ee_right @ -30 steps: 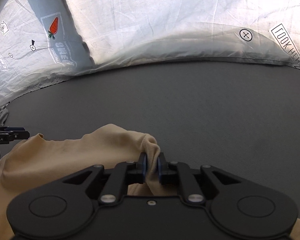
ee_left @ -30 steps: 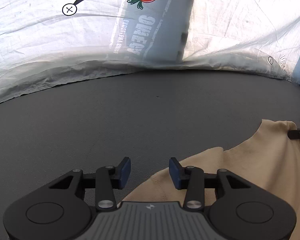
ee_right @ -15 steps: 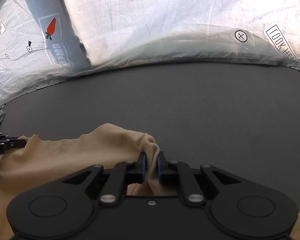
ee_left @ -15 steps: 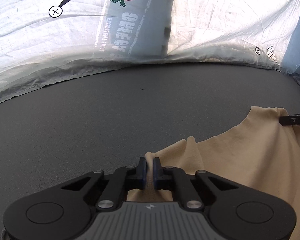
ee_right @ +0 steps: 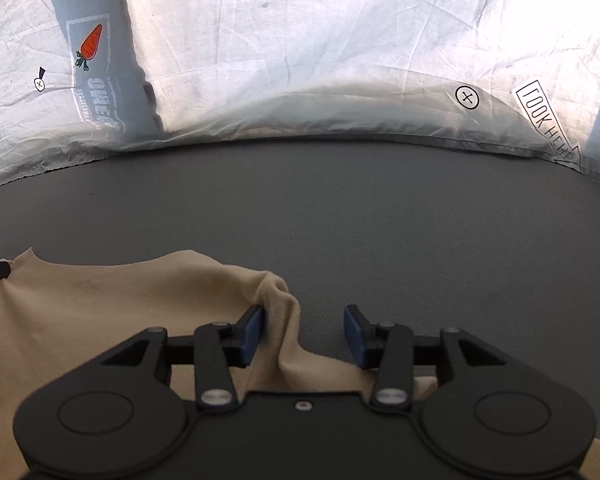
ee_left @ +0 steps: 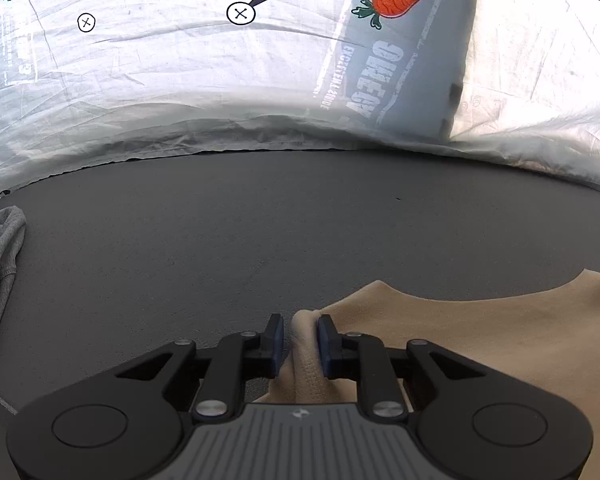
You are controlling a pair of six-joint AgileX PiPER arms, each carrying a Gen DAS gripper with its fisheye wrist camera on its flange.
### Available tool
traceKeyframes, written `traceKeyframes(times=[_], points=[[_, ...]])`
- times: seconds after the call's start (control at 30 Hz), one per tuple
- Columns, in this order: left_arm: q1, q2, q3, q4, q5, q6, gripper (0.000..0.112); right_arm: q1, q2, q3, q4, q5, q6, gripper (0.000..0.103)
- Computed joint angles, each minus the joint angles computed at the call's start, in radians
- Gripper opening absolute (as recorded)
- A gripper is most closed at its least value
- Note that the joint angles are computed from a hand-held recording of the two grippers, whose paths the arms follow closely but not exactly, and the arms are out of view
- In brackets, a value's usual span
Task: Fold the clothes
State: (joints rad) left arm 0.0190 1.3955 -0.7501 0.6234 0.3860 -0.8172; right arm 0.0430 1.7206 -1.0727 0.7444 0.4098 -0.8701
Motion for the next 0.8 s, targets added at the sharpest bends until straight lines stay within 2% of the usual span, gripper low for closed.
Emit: traceKeyframes(times=[0.07, 0.13, 0.17, 0.2, 0.3, 0.4, 0.57, 0.67, 0.8], points=[[-0.013, -0.023, -0.008, 0.027, 0.040, -0.057, 0.040, -0.063, -0.027, 0.014, 0.090, 0.059, -0.075, 0.058], [-0.036, -0.069, -0.011, 0.043, 0.090, -0.091, 0.052, -0.121, -0.075, 0.059, 0.135, 0.079, -0.122, 0.070], [-0.055, -0.102, -0.015, 0.035, 0.130, -0.093, 0.061, -0.148, -0.103, 0.089, 0.151, 0.081, -0.155, 0.072], [-0.077, -0.126, -0.019, 0.040, 0.170, -0.107, 0.066, -0.180, -0.130, 0.119, 0.171, 0.092, -0.186, 0.076], [-0.166, -0.216, -0.013, 0.074, 0.298, -0.199, 0.067, -0.310, -0.196, 0.195, 0.253, 0.184, -0.293, 0.082], [-0.269, -0.287, -0.005, 0.083, 0.412, -0.270, 0.070, -0.371, -0.256, 0.246, 0.230, 0.168, -0.288, 0.081], [-0.491, -0.309, -0.001, 0.139, 0.583, -0.325, 0.071, -0.448, -0.281, 0.250, 0.304, 0.238, -0.391, 0.081], [-0.517, -0.297, -0.006, 0.137, 0.598, -0.314, 0.071, -0.412, -0.279, 0.241, 0.338, 0.248, -0.443, 0.081], [-0.457, -0.255, -0.020, 0.117, 0.526, -0.240, 0.072, -0.313, -0.248, 0.211, 0.354, 0.231, -0.448, 0.081]])
